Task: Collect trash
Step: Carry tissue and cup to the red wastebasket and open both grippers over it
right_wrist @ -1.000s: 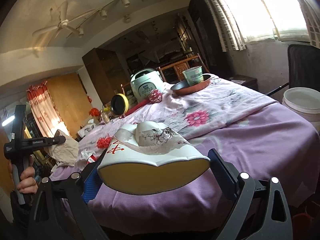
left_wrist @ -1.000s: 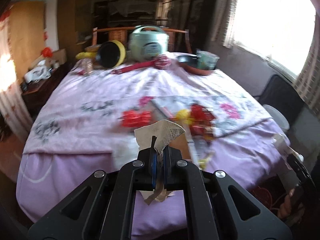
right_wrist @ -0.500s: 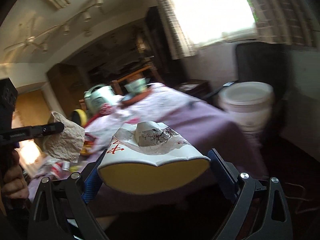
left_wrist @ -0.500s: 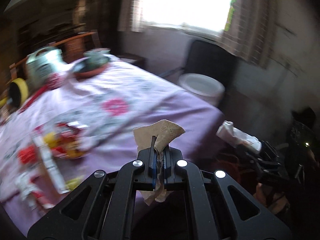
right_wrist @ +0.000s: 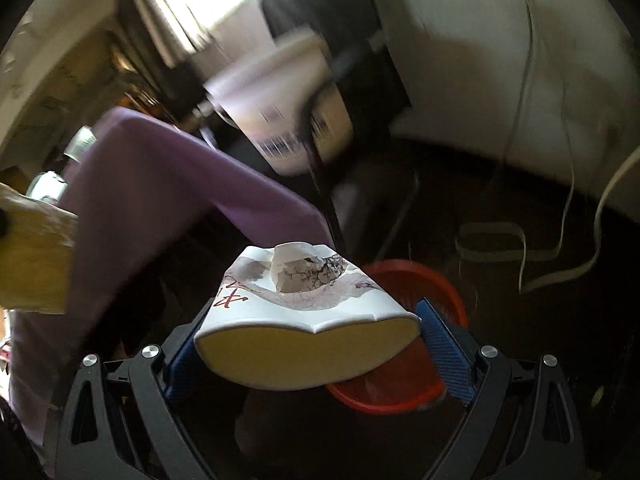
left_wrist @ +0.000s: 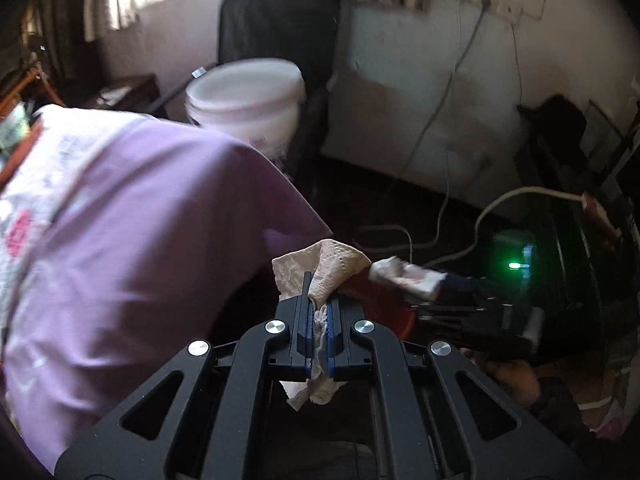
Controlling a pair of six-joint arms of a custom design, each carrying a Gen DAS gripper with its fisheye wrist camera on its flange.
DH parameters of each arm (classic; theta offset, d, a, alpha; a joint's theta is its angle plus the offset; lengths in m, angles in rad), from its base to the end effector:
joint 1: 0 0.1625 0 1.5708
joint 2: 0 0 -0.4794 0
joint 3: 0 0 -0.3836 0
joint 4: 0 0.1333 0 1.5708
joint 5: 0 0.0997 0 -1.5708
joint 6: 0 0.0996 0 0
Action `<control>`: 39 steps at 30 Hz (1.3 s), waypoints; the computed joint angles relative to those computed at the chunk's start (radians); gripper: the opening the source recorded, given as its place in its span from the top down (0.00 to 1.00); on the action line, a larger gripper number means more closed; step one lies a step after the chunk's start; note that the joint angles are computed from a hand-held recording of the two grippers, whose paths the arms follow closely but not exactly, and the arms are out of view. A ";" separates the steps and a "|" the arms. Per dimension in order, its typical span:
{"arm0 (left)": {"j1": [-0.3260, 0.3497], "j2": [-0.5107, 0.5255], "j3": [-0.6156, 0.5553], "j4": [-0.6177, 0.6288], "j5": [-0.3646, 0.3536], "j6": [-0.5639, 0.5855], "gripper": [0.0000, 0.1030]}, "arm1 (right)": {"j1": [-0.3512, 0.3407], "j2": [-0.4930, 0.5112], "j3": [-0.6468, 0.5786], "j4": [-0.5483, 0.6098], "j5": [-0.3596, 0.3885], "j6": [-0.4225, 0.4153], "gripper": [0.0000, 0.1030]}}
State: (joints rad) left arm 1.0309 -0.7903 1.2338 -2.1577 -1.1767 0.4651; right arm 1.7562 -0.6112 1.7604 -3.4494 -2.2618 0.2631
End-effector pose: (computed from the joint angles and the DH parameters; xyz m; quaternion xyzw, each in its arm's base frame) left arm -0.2618 -0.7706 0.2618 0.4588 0.8640 -0.0775 0.1925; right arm 0.1931 -0.6506 0.0968 -0.1548 -0.8737 0.3975 0.2338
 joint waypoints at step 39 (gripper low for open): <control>0.003 0.264 -0.106 0.131 0.051 -0.031 0.32 | -0.091 -0.056 0.152 -0.244 0.015 0.136 0.07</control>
State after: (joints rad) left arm 1.0337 -0.5265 1.1279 -2.0266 -1.1258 0.4345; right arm 1.6657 -0.6669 1.9126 -3.6930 -2.2472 0.3988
